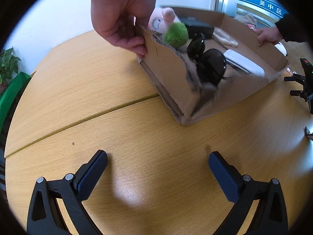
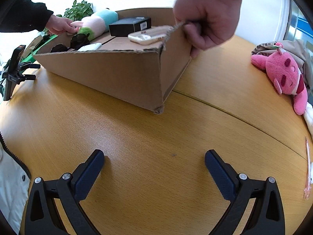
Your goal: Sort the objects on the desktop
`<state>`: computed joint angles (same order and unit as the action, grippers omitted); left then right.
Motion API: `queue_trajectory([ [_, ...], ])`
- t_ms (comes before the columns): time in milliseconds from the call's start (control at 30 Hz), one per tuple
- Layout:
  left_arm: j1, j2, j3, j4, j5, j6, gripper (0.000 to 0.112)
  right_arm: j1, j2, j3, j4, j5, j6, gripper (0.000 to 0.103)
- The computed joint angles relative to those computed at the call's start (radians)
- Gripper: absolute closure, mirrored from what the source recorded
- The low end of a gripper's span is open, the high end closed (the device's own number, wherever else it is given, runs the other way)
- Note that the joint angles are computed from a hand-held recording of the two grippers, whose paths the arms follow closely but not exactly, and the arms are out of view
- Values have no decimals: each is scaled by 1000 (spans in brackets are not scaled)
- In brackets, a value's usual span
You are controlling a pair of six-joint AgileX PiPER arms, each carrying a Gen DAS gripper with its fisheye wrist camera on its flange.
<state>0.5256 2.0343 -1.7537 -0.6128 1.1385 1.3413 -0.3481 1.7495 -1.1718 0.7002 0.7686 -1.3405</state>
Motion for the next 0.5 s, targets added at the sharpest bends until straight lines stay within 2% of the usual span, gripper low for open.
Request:
queue_trajectory([
  [433,-8,10,-20,0,21,19,9,0,-4,6,-2,-1,1,0],
  [500,-7,13,-27,-1,28,24,9,8,0,-40,-32,27,47,0],
])
